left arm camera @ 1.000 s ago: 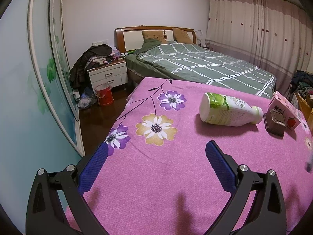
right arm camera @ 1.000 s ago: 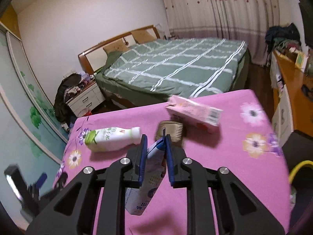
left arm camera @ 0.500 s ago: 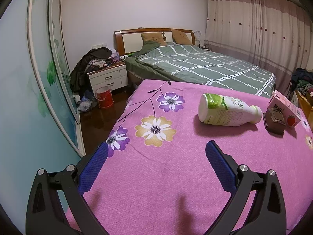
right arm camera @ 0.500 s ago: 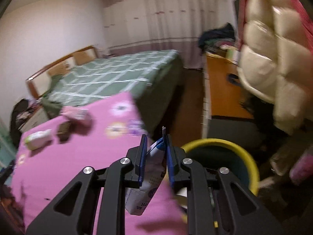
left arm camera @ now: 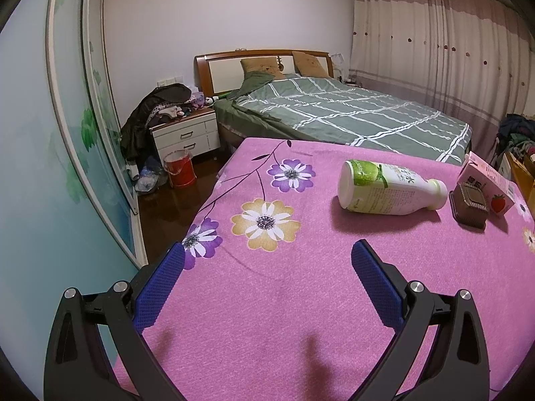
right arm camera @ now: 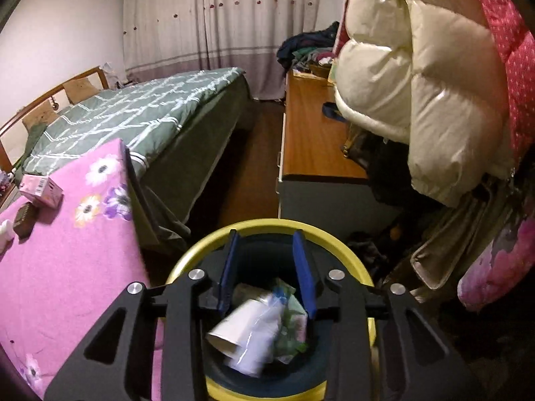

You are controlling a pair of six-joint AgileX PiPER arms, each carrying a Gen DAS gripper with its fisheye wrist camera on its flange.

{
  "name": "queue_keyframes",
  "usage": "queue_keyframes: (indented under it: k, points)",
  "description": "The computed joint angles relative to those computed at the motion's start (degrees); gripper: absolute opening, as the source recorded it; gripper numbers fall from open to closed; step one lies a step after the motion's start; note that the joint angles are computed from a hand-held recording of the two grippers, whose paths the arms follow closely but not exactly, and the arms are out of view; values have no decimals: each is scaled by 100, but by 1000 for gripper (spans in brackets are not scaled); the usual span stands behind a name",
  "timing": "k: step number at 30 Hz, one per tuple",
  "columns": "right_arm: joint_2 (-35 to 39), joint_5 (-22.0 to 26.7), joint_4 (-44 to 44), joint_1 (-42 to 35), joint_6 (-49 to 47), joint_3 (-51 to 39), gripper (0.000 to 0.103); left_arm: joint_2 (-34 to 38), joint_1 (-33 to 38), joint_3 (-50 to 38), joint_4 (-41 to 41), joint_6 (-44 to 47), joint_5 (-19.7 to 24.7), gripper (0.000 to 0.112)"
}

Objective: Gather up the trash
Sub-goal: 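Carry the white tube with the right tool into the yellow bin and release, then reach the left tool to the coconut water bottle and grasp it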

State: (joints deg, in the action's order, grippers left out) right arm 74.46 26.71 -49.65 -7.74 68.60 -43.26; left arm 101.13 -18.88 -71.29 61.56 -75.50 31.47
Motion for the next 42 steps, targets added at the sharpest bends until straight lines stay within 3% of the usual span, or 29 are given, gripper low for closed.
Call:
queue_keyframes:
  k: [5,12,16,20,25,34,38,42]
  points:
    - [181,-49,-699,886,977,-401,49,-15,-19,-4,5,95,15,98]
    - [1394,-204,-1826,2098,2009,-1581,49,46,-30,-133,-268,382,87,98]
    - [1684,-353,-1501,2216,1546,-1689,49,201,-24,-406,-970,1325,-34,98]
    - [1906,-425,-679,2274,737,-1832,49,643,116,-1198,-2388,2842,15,98]
    - [2037,-287,-1252,2551,1311,-1884,49,1300,188,-2356,-3180,3979,233,98]
    - [2095,-385,-1019,2426,1098,-1928,50,2489,362,-4219,-4589,5630,862,98]
    - [2087,-372,-790,2403,843,-1952,50,2638,400,-4471,-5326,6357,914,98]
    - [2082,-390,-765,2393,818,-1930,50,2392,316,-4101,-6114,7193,763,98]
